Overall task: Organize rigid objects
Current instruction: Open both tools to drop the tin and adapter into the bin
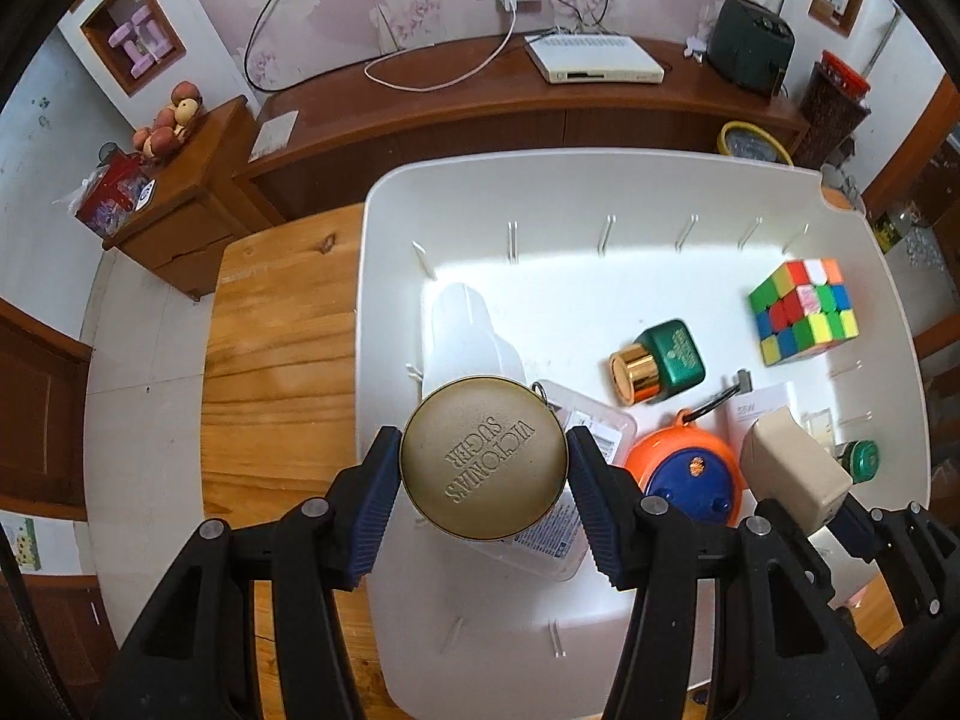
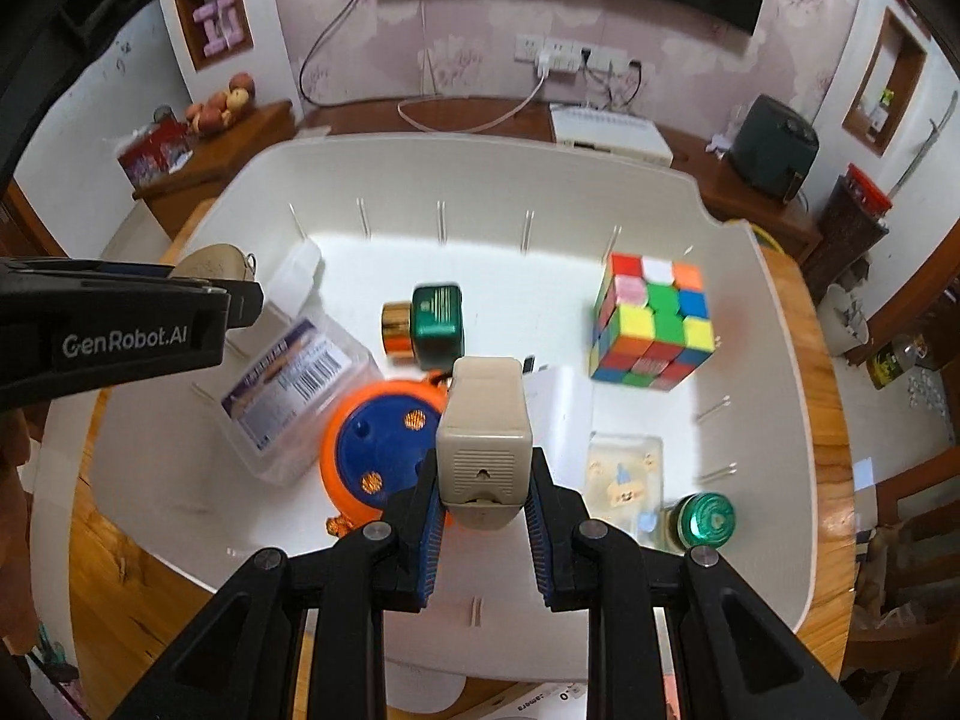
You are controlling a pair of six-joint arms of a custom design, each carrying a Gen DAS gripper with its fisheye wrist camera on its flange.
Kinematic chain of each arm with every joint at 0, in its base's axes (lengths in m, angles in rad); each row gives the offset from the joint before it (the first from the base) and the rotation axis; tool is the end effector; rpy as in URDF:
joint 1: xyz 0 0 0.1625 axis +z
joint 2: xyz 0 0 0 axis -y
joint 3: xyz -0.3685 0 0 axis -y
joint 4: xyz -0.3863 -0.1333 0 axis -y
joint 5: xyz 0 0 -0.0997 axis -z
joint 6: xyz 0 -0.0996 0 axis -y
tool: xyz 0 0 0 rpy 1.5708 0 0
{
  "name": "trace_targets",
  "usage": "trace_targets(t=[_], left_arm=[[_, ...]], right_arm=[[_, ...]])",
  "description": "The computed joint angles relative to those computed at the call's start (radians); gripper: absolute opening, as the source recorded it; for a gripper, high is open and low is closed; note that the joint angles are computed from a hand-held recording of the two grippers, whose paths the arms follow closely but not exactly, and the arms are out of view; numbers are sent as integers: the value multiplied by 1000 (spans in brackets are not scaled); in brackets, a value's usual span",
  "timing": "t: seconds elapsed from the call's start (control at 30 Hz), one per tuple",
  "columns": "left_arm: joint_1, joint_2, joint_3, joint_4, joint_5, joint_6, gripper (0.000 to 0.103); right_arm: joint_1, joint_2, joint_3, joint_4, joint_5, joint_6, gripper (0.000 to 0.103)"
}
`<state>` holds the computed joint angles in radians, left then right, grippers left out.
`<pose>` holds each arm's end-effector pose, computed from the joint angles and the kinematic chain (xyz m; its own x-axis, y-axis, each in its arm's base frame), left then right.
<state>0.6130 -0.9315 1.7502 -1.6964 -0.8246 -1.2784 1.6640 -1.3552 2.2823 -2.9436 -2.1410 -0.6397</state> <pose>-0.3046 -0.4599 0.0562 -0.6220 -0.1788 -0.7623 0.1166 0.9416 -0.3159 0.1198 -0.4275 0.1808 -0.6397 -0.4133 0.6481 -0.5806 0.8123 -0.0551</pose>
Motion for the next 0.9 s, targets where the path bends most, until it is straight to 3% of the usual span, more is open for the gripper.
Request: trace_targets(t=[0.23,0.3,0.37,0.43,0.67,0.9], left_arm=[[10,17,-6,-5,-30,23,60],[16,10,4,-42,-52,43,63],[16,1,15,-70,-62,46,76],[11,-13,33,-116,-68,58,79],[-6,-53,56,-163,-91,31,79],[-66,-100,73,-148,-65,-12,79]], right_arm=[[-3,8,-5,21,-19,10,27],[-6,4,-6,37,-22,18,41],[-7,-1,-3,34,-15,14,54],[-5,-11,11,1,-7,-2,62],[2,-89,54,-31,66,-31,63],[18,-178,88,-35,125,-45,63]])
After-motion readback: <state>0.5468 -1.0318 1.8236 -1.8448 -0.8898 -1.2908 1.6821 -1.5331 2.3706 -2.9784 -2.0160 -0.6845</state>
